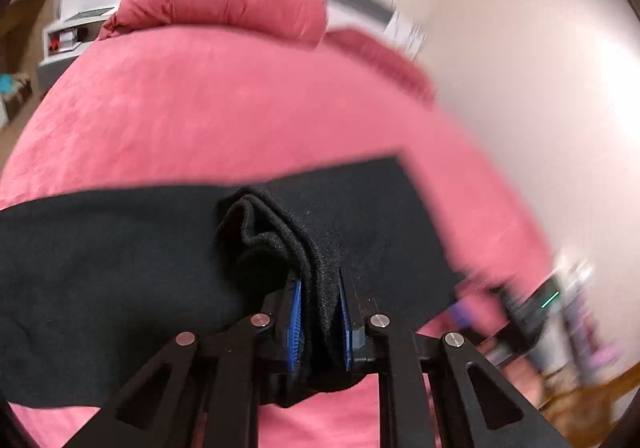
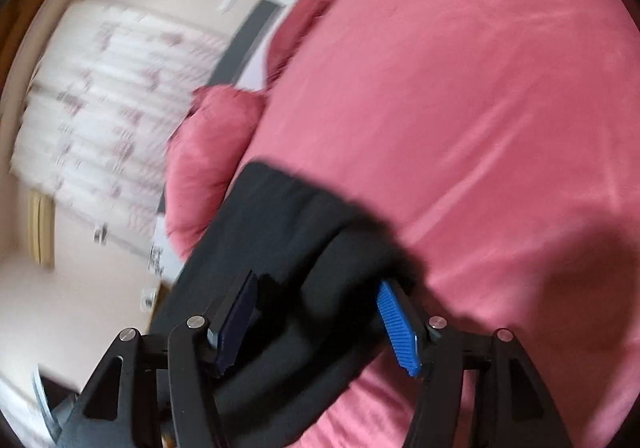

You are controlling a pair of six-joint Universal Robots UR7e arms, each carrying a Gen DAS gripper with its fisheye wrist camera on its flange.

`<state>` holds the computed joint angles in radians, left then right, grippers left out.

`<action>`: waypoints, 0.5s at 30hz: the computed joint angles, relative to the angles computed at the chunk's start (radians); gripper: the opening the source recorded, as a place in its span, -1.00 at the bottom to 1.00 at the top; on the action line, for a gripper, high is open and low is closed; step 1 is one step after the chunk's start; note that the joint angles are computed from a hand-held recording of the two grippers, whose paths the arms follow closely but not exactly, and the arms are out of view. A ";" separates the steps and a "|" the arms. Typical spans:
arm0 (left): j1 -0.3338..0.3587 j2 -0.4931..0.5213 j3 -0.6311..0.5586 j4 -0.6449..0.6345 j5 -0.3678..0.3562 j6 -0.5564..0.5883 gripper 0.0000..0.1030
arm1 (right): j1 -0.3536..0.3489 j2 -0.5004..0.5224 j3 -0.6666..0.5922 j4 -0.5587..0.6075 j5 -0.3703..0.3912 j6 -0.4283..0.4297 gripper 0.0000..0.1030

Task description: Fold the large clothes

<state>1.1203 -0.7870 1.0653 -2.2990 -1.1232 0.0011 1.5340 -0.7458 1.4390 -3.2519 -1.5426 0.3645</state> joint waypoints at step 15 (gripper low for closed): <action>0.027 0.054 0.027 -0.399 0.001 0.160 -0.49 | 0.007 -0.020 -0.012 0.091 -0.081 -0.094 -0.58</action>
